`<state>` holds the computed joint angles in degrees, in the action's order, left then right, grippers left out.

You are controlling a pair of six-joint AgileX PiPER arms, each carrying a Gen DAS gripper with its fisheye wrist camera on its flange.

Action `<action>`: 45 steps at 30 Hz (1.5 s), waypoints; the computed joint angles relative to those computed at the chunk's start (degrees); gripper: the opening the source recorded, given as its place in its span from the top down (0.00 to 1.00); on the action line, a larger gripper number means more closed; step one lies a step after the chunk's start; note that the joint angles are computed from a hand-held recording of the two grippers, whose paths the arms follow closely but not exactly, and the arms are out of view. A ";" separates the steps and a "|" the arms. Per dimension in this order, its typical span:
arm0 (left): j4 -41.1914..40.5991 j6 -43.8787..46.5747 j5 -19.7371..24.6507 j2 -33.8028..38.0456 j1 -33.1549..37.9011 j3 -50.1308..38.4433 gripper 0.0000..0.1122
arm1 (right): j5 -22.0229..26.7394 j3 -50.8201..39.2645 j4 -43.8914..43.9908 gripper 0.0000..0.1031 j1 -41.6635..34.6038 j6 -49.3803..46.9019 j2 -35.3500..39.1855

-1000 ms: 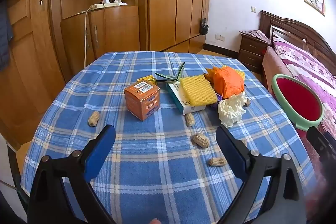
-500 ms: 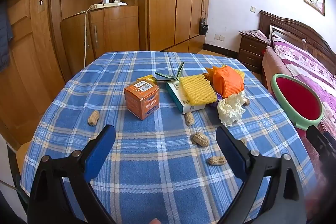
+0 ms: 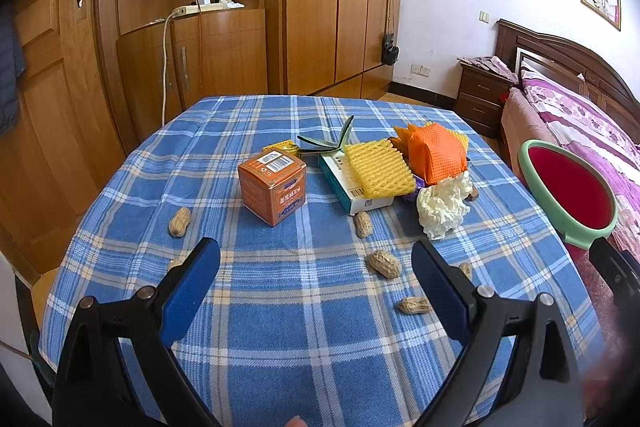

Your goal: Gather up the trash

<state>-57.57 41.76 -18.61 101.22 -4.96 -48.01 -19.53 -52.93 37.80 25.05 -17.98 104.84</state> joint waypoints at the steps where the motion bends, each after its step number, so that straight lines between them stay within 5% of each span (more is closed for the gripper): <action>1: -0.13 0.28 0.19 -0.02 0.11 -0.13 0.14 | 0.06 -0.03 0.10 0.00 -0.02 -0.09 -0.01; 45: 2.38 -1.88 0.52 -0.32 1.02 0.69 0.15 | 0.48 -0.21 1.19 0.00 -0.16 -0.81 -0.20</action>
<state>-55.19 39.88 -18.09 100.91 -3.94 -47.32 -19.05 -53.15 38.98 24.88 -18.79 104.64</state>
